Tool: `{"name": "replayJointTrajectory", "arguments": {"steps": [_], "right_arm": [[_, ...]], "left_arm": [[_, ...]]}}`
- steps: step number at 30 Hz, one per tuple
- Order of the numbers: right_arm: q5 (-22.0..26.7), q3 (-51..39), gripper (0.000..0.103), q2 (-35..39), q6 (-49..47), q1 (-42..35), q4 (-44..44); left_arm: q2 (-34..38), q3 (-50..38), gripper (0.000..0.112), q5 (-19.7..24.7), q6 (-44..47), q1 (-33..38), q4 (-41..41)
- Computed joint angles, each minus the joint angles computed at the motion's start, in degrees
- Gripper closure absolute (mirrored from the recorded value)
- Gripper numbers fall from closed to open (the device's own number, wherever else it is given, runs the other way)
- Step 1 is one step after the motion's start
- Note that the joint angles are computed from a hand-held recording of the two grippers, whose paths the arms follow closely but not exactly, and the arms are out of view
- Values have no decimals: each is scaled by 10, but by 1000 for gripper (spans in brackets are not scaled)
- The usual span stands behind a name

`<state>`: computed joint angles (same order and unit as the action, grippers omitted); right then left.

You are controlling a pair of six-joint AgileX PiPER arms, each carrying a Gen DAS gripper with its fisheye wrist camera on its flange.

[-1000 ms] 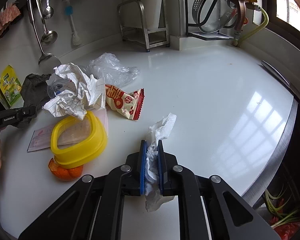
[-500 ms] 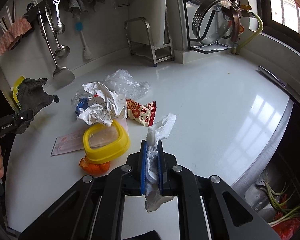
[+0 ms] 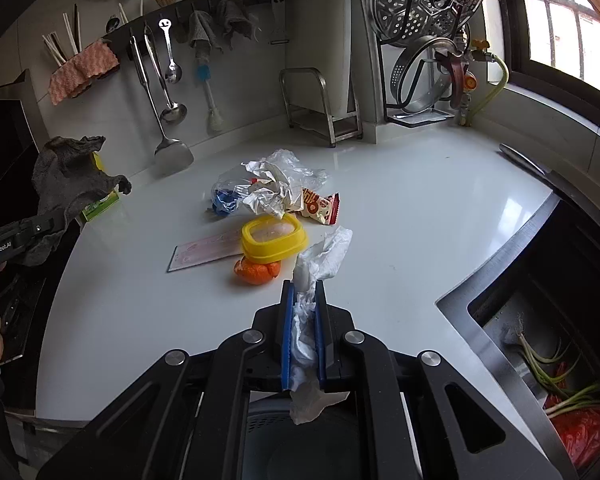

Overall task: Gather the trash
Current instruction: 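Carry the grey cloth and white tissue over the grey bin with both tools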

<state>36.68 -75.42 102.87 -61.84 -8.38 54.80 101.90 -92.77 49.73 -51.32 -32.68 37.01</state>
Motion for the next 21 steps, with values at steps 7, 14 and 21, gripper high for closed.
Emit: {"name": "replayJointTrajectory", "arguments": {"steps": [7, 14, 21], "right_arm": [[8, 164, 94, -116, -128, -45, 69], [50, 273, 94, -177, -216, -124, 105], [65, 360, 94, -216, -281, -184, 110]], "left_arm": [[-56, 99, 103, 9, -101, -95, 51], [-59, 157, 103, 10, -189, -186, 71], [-25, 163, 103, 13, -234, -261, 75]]}}
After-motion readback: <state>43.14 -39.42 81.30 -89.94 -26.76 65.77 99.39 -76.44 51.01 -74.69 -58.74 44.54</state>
